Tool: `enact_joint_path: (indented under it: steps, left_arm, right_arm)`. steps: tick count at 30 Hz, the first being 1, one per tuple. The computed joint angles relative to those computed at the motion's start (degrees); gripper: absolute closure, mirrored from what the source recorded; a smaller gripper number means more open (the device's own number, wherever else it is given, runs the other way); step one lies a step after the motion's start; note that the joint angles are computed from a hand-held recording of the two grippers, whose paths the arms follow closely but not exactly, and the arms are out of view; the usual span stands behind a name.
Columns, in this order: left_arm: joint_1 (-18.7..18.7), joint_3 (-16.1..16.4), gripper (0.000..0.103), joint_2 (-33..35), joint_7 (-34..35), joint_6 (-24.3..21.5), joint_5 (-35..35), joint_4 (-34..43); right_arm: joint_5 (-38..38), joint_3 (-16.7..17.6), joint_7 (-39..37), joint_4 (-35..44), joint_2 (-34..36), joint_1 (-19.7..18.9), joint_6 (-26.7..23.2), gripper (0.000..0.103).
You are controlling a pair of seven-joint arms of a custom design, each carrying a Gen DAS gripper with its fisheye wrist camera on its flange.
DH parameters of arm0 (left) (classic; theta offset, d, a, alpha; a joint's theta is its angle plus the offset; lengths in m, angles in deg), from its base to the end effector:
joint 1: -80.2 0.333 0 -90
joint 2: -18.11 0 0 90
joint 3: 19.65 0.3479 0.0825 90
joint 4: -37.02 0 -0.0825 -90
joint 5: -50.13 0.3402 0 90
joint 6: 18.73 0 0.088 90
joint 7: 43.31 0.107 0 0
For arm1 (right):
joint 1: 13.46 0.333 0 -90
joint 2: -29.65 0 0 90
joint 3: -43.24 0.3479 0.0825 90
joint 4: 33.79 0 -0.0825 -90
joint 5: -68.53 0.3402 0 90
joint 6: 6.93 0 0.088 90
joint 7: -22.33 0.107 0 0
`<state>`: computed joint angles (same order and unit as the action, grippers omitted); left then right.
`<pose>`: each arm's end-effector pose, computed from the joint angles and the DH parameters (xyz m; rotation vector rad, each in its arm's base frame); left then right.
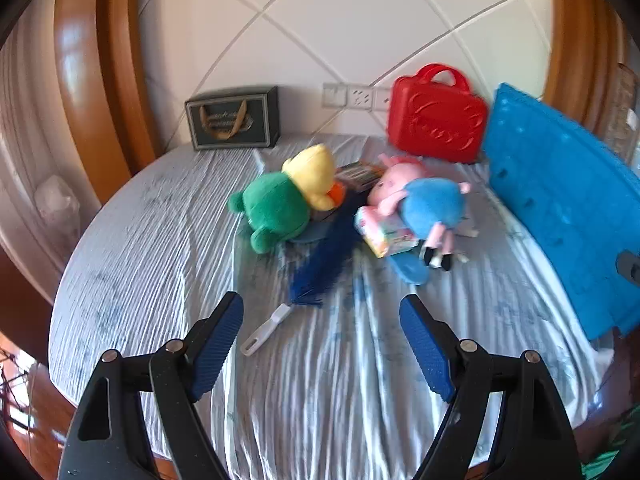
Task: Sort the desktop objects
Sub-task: 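Move both tools back toward the remaining items on the table, then grasp the blue feather duster with the left tool while the right tool grasps the pink pad pack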
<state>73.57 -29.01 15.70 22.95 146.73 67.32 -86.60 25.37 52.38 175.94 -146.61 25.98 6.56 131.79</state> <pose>0.5120 -0.1662 0.5604 -1.6686 1.8966 -0.8130 0.4704 0.2619 0.6029 -1.6422 1.9072 -0.8303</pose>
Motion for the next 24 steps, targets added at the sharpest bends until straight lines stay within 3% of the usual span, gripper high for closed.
enact_joint_path:
  steps: [6,10,16,24]
  left_arm:
    - [0.1,0.5,0.022,6.6,-4.6,-2.5,3.7,5.3]
    - [-0.3,1.0,0.022,9.7,-7.2,-3.7,6.1,7.8]
    - [1.2,0.0,0.022,14.5,-2.8,-5.2,0.1,12.1]
    - [1.6,-0.1,0.022,24.7,6.1,-8.7,0.2,22.7]
  right_arm:
    - [6.8,-3.3,-8.3,2.9,7.6,-0.4,9.2,0.0]
    - [16.1,-4.5,-18.6,7.2,14.0,0.0,14.0,0.0]
    - [25.6,-5.1,-28.4,17.4,23.7,2.0,13.2,0.0]
    - [35.2,-8.7,-29.5,28.9,34.8,5.8,13.4,0.0]
